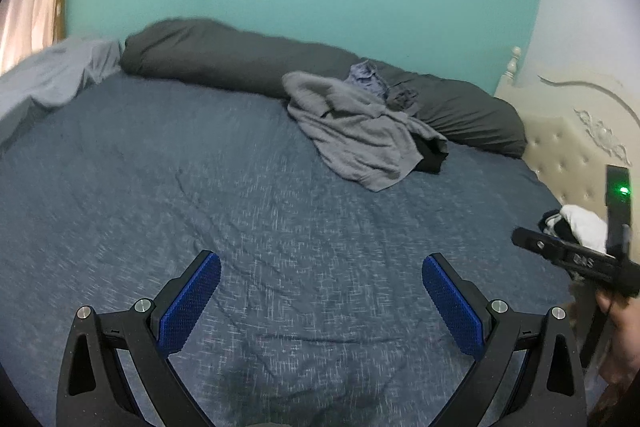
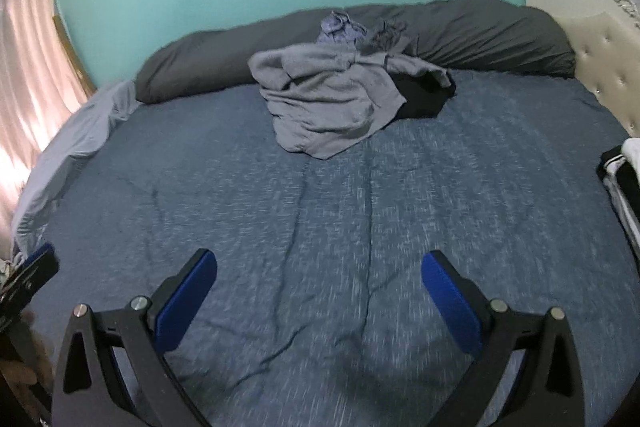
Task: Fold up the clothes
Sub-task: 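Reach the right tool to the grey hoodie and grasp its hem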
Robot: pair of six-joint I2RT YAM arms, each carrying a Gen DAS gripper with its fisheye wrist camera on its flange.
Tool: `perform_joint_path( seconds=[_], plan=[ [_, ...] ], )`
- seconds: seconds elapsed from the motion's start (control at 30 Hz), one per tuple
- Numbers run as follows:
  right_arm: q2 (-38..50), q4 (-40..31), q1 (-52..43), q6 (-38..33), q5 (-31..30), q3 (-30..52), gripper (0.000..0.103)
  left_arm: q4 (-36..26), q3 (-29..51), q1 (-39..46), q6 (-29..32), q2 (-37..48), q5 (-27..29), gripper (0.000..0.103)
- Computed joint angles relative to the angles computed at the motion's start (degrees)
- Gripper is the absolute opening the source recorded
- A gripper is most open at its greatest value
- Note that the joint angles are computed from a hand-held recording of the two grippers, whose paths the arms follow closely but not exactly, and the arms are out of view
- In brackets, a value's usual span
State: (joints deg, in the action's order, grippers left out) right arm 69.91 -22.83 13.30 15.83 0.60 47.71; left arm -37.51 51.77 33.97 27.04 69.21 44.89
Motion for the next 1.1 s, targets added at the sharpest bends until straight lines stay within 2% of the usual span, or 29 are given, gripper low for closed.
perform_joint_path(
  seconds=[0.2,0.33,0.53,0.77,0.9,1.0,1.1],
  plan=[
    [15.7,12.4,-2.8,1.2,0.1,3.9,0.103,8.5,-2.0,-2.4,-3.3,8.6,-1.6,0.103],
    [26.3,16.3,-3.3,0.8,1.8,10.0,0.103,12.1,-1.7,-3.2,-4.4,13.8,-1.7,0.103],
    [40.0,14.6,-1.7,-3.1,1.8,22.9,0.103,14.8,-1.1,-3.6,-5.6,18.3,-1.4,0.103],
    [52.5,12.3,-1.6,-0.7,0.4,36.3,0.102,16.9,-2.2,-3.4,-4.8,20.0,-2.7,0.103],
    [59.1,10.2,-1.2,-2.8,1.4,44.5,0.094,15.6,-0.4,-2.4,-4.8,22.8,-1.3,0.103],
    [63.4,7.6,-1.2,-3.2,1.2,50.9,0.087,16.5,-0.6,-2.0,-4.3,23.6,-2.3,0.103],
    [68.0,5.1,-1.1,-3.3,0.8,58.2,0.085,15.7,0.9,-1.8,-5.4,25.9,-2.7,0.103]
  ],
)
